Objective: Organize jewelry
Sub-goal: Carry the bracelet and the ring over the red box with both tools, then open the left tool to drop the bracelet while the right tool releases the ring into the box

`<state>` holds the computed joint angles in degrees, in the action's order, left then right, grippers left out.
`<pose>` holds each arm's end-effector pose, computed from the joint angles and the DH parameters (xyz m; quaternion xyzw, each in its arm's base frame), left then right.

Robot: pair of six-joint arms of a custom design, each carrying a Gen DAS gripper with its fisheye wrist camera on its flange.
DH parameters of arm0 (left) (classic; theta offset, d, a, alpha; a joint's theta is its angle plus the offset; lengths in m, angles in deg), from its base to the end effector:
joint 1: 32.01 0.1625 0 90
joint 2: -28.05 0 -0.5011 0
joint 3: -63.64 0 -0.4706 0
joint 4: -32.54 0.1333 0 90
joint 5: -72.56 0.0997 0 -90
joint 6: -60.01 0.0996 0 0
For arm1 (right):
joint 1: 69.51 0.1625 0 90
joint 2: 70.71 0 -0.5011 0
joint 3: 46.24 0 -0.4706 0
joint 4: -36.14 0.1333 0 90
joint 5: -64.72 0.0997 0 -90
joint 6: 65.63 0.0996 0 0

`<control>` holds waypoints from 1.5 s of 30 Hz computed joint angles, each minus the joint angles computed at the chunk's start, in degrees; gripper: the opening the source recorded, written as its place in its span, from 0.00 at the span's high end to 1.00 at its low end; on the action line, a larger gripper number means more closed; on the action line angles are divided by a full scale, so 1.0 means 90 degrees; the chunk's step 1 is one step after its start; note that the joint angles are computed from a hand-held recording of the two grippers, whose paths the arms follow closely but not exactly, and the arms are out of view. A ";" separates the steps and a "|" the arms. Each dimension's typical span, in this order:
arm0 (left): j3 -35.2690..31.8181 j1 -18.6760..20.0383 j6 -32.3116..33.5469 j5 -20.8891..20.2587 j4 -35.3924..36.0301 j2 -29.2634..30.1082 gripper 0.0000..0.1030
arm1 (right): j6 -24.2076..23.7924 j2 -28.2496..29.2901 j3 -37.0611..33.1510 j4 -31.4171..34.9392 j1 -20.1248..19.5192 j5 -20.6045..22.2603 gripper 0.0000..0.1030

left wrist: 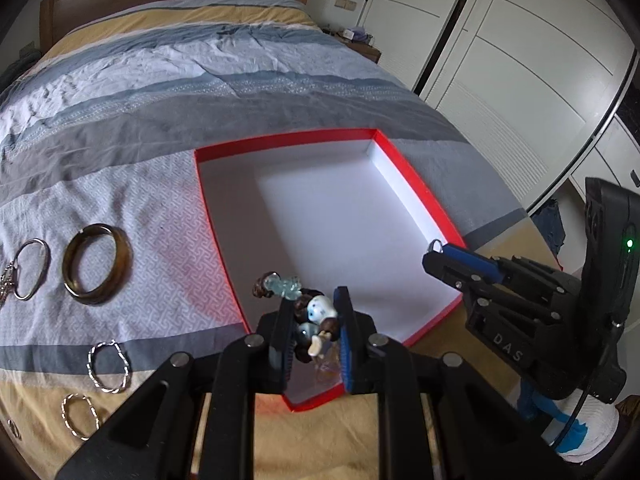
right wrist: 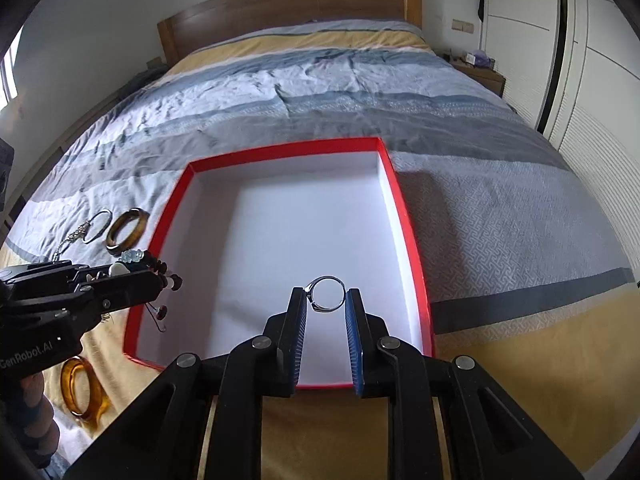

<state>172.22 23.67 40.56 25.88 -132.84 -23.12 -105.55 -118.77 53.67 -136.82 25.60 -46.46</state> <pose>-0.2196 -0.6793 0.1182 0.0616 0.9177 -0.2943 0.2595 0.1645 -0.7473 0.1372 0.3171 -0.8937 0.1986 0.2478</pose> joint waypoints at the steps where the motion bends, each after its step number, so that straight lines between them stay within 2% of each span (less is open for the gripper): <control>1: -0.0077 0.0067 -0.0029 -0.0017 0.0076 0.0078 0.84 | 0.0019 0.0062 -0.0093 0.0137 -0.0029 -0.0062 0.81; 6: -0.0223 0.0244 -0.0315 -0.0011 0.0529 0.0229 0.84 | 0.0013 0.0281 -0.0287 0.0412 -0.0078 -0.0423 0.81; 17: -0.0311 0.0156 -0.0471 0.0672 0.1248 0.0309 0.82 | -0.0140 0.0350 -0.0358 0.0633 0.0015 -0.0817 0.77; 22: -0.0220 0.0158 -0.0208 0.0473 0.0756 0.0254 0.78 | -0.0129 0.0265 -0.0286 0.0576 0.0040 -0.0803 0.66; 25: -0.0149 0.0138 -0.0029 0.0365 0.0481 0.0200 0.73 | -0.0112 0.0087 -0.0127 0.0423 0.0082 -0.0761 0.65; 27: -0.0064 0.0064 0.0104 0.0342 0.0239 0.0128 0.65 | -0.0086 -0.0071 0.0011 0.0282 0.0116 -0.0685 0.64; 29: 0.0037 -0.0030 0.0165 0.0292 0.0088 -0.0003 0.65 | -0.0023 -0.0237 0.0154 0.0194 0.0170 -0.0672 0.64; 33: 0.0375 -0.0330 0.0110 0.0472 0.0030 -0.0435 0.65 | 0.0124 -0.0634 0.0533 0.0099 0.0322 -0.0567 0.63; 37: 0.1004 -0.0715 -0.0399 0.0791 0.0259 -0.1164 0.65 | 0.0298 -0.1051 0.1021 0.0066 0.0523 -0.0376 0.62; 40: 0.1568 -0.1078 -0.1154 0.1269 0.0935 -0.1879 0.65 | 0.0450 -0.1338 0.1419 0.0071 0.0667 -0.0188 0.62; 42: 0.1935 -0.1332 -0.1840 0.1607 0.1681 -0.2414 0.65 | 0.0541 -0.1505 0.1686 0.0047 0.0783 -0.0091 0.62; 45: 0.2400 -0.1732 -0.3295 0.1974 0.3339 -0.3346 0.65 | 0.0645 -0.1752 0.2073 -0.0009 0.0954 0.0086 0.62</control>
<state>193.82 8.09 10.90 43.65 -102.79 -53.23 -99.74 -134.54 72.32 -136.90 34.18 -45.69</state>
